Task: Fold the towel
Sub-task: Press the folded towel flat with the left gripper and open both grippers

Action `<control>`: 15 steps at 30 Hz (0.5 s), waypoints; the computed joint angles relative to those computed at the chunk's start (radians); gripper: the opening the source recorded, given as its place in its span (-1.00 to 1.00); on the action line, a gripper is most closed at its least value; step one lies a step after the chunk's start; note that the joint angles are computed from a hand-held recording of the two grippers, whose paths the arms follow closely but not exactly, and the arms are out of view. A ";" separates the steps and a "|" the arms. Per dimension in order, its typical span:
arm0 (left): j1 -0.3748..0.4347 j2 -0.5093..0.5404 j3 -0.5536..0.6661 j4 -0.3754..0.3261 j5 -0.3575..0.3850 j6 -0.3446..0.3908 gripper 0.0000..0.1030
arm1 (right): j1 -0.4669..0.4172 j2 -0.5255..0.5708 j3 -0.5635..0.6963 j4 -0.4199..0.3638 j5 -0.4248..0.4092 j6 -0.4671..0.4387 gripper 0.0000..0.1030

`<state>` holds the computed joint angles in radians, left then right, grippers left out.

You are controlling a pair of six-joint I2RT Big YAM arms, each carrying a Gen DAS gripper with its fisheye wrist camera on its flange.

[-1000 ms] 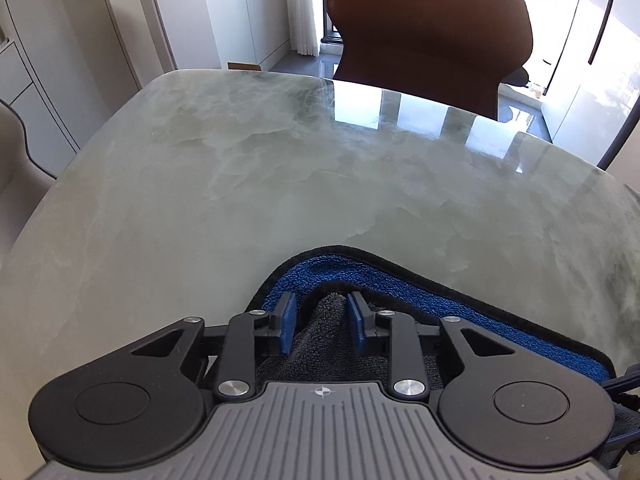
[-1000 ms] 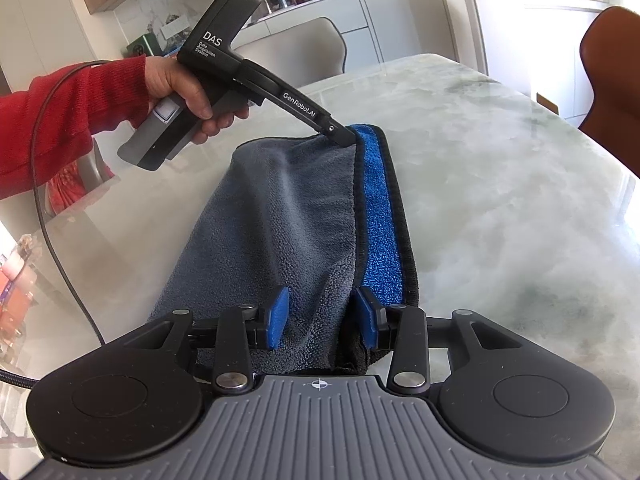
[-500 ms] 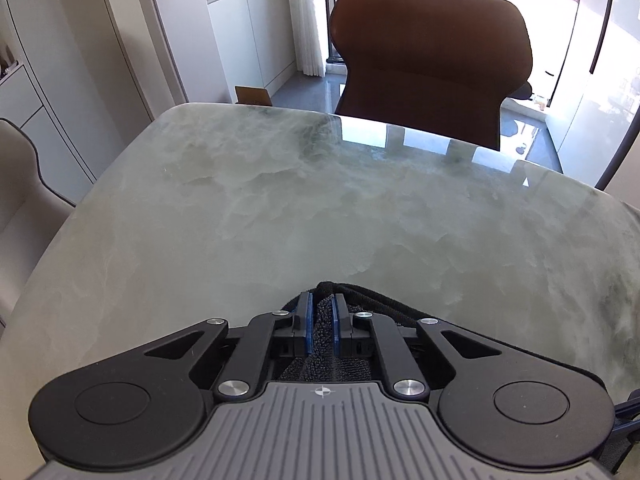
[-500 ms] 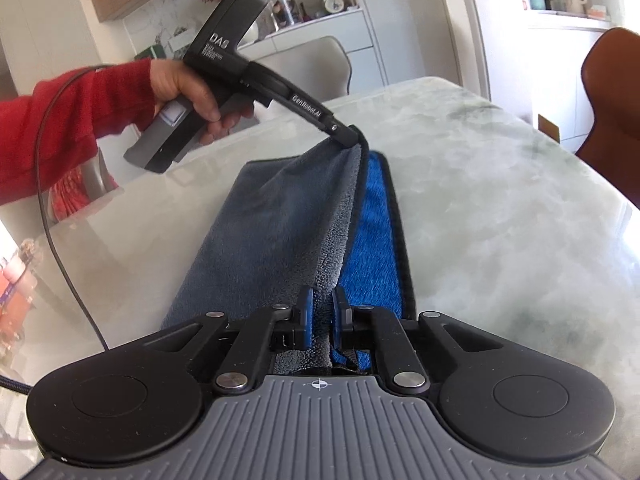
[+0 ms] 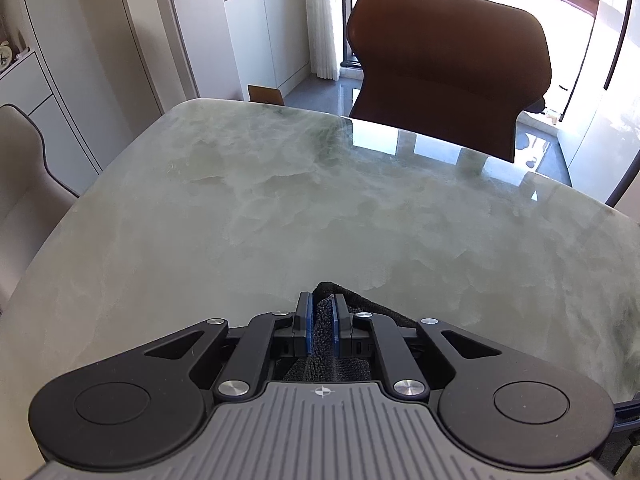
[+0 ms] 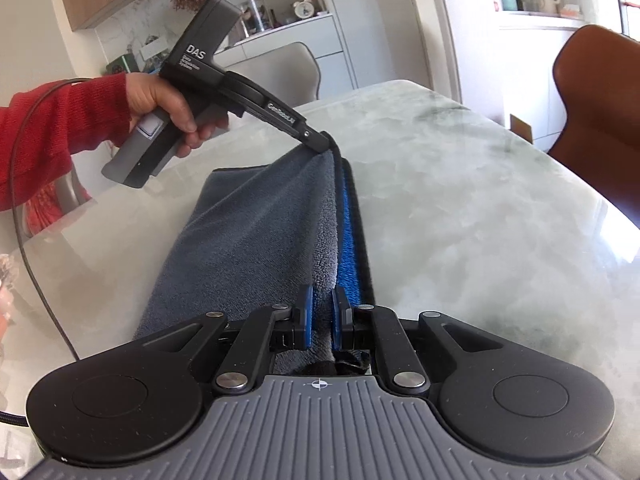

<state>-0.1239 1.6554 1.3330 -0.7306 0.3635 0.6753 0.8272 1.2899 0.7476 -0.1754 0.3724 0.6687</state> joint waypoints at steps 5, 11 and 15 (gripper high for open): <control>-0.010 0.009 -0.002 -0.005 -0.037 0.004 -0.73 | 0.022 -0.002 0.012 -0.059 0.021 0.009 -0.38; 0.005 -0.054 -0.049 0.058 -0.019 -0.034 -0.36 | 0.050 -0.024 0.001 -0.018 0.104 -0.060 -0.34; 0.032 -0.110 -0.093 0.084 0.032 -0.075 -0.14 | 0.042 -0.020 -0.006 0.052 0.025 -0.128 -0.33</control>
